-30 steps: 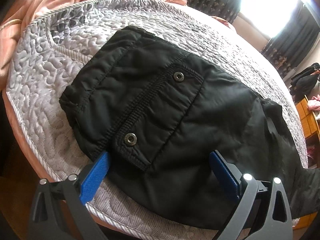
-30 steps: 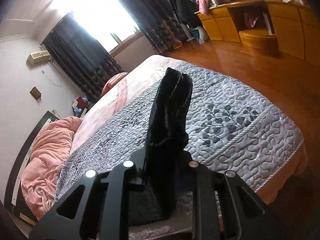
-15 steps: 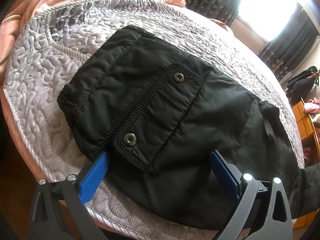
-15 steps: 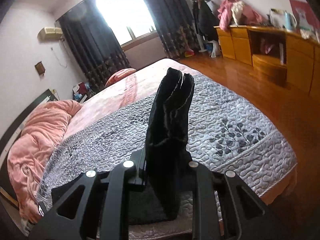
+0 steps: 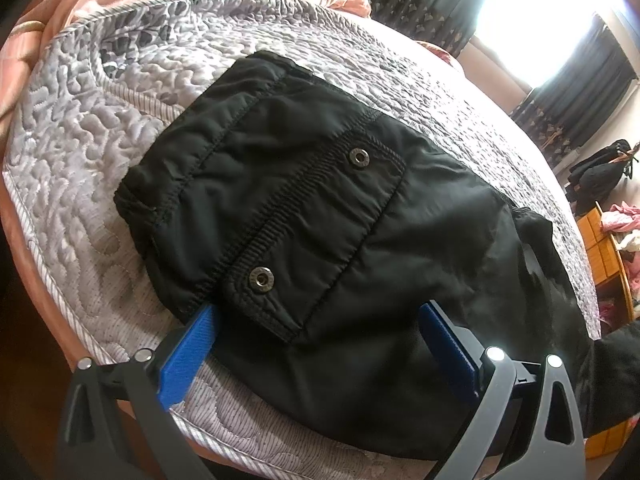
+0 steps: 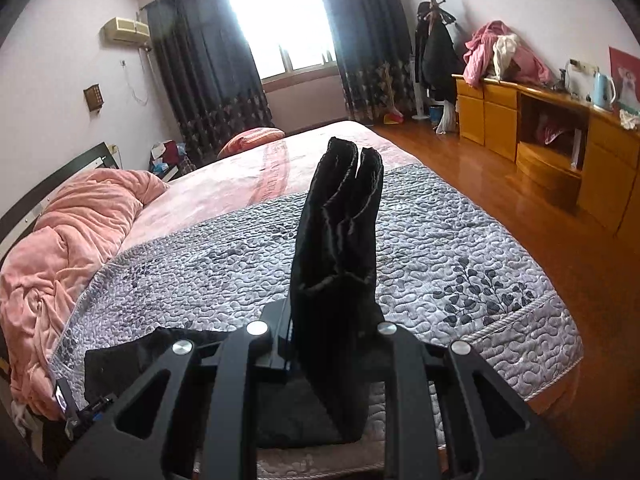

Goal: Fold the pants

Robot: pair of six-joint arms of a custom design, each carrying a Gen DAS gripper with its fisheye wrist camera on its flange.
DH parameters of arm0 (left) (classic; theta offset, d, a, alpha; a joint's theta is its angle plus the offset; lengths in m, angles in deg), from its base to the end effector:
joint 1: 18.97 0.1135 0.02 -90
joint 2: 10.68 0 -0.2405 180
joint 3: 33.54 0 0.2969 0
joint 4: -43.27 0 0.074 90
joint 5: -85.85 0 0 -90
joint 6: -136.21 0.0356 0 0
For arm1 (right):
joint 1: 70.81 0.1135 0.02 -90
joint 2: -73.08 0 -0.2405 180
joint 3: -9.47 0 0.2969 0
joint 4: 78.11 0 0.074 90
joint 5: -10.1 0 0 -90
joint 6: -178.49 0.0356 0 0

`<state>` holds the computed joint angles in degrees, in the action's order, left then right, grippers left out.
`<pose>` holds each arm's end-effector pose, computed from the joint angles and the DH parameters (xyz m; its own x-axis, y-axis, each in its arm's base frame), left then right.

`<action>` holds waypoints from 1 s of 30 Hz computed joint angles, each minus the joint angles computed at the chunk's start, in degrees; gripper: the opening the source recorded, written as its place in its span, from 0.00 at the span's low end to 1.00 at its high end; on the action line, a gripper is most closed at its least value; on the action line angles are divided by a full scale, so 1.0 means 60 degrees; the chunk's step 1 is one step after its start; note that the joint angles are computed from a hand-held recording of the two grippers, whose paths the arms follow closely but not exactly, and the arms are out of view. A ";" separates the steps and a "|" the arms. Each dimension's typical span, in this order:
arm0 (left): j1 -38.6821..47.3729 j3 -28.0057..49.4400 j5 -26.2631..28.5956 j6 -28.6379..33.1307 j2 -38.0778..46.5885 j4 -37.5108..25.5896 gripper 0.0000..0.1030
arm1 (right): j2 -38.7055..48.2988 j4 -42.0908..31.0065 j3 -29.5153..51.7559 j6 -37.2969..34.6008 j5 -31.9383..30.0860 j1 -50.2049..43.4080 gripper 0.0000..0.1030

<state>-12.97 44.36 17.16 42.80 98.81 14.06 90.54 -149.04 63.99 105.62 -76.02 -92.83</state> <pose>0.4046 0.0295 0.0911 -0.8713 -0.1473 -0.4681 0.0272 0.9380 -0.3457 0.1089 -0.0466 0.3036 -0.3682 0.4659 -0.8046 0.5594 0.8022 0.2085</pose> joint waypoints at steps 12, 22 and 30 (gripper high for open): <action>0.0032 -0.0072 0.0099 -0.0061 -0.0041 0.0057 0.96 | 0.0907 -0.0147 0.0428 0.1070 0.3301 0.3655 0.18; 0.0062 -0.0105 0.0180 -0.0084 -0.0069 0.0077 0.96 | 0.2354 -0.0146 0.0794 0.1652 0.5502 0.6280 0.18; 0.0075 -0.0149 0.0222 -0.0113 -0.0101 0.0105 0.96 | 0.4107 0.0012 0.1093 0.1858 0.6776 0.7905 0.17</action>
